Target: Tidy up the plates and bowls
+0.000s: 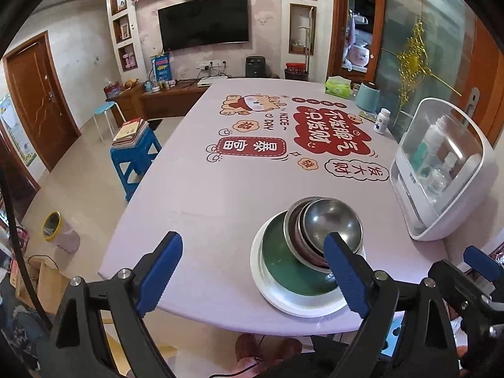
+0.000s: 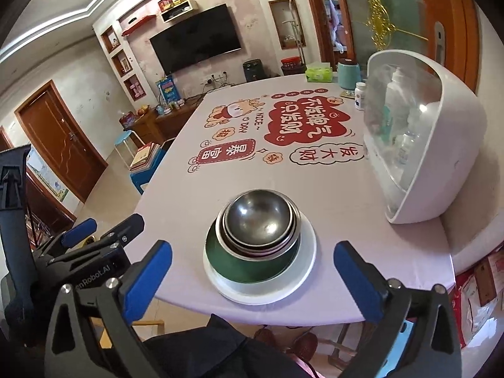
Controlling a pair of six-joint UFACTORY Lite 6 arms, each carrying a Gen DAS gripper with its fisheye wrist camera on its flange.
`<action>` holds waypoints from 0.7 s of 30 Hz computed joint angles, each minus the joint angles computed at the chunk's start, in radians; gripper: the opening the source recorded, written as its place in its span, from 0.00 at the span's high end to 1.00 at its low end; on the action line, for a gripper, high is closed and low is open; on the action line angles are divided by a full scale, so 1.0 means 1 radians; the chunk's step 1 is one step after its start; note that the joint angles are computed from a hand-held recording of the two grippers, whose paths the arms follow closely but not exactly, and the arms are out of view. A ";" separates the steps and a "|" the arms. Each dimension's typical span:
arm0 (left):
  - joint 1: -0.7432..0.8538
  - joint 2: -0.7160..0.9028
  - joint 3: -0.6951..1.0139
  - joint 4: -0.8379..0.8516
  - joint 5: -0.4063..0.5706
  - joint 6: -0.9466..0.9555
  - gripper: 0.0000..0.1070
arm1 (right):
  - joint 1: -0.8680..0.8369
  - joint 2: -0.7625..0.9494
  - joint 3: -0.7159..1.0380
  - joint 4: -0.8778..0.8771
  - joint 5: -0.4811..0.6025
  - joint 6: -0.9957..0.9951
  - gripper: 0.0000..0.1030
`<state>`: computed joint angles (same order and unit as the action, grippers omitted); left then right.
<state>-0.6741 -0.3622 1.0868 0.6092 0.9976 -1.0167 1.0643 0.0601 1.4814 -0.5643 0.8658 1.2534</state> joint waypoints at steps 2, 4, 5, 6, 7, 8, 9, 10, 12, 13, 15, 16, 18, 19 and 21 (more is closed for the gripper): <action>-0.007 -0.015 -0.012 0.001 0.005 -0.002 0.04 | 0.005 0.009 0.005 0.013 -0.009 -0.011 0.00; -0.033 -0.035 -0.026 0.027 0.020 -0.030 0.04 | 0.006 0.012 -0.001 0.024 -0.017 -0.014 0.00; -0.039 -0.045 -0.033 0.034 0.020 -0.039 0.04 | 0.006 0.013 -0.003 0.029 -0.018 -0.012 0.00; -0.041 -0.052 -0.038 0.038 0.022 -0.043 0.04 | 0.005 0.015 -0.004 0.033 -0.021 -0.008 0.00; -0.045 -0.057 -0.041 0.043 0.027 -0.049 0.04 | 0.004 0.016 -0.004 0.035 -0.020 -0.006 0.00; -0.046 -0.062 -0.043 0.047 0.030 -0.054 0.04 | 0.007 0.018 -0.003 0.034 -0.019 -0.003 0.00; -0.043 -0.065 -0.043 0.051 0.032 -0.056 0.04 | 0.011 0.021 0.001 0.033 -0.015 -0.002 0.00; -0.049 -0.068 -0.044 0.059 0.037 -0.066 0.04 | 0.016 0.025 0.006 0.029 -0.011 -0.001 0.00; -0.055 -0.072 -0.045 0.069 0.040 -0.076 0.04 | 0.022 0.031 0.015 0.026 -0.003 -0.001 0.00; -0.059 -0.075 -0.046 0.072 0.041 -0.078 0.04 | 0.024 0.029 0.010 0.025 -0.004 0.002 0.00; -0.068 -0.078 -0.046 0.080 0.044 -0.085 0.04 | 0.016 0.029 0.007 0.039 -0.007 -0.006 0.00; -0.070 -0.078 -0.046 0.081 0.042 -0.086 0.04 | 0.013 0.028 0.005 0.045 -0.007 -0.007 0.00; -0.069 -0.077 -0.045 0.078 0.036 -0.080 0.04 | 0.012 0.029 0.005 0.055 -0.002 -0.007 0.00; -0.068 -0.074 -0.044 0.075 0.032 -0.074 0.04 | 0.012 0.027 0.001 0.054 -0.001 -0.004 0.00; -0.070 -0.074 -0.042 0.072 0.036 -0.068 0.04 | 0.011 0.023 -0.004 0.054 0.002 0.003 0.00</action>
<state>-0.7445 -0.4364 1.0453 0.6807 1.0340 -1.0848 1.0754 0.0833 1.4770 -0.5105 0.8681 1.2567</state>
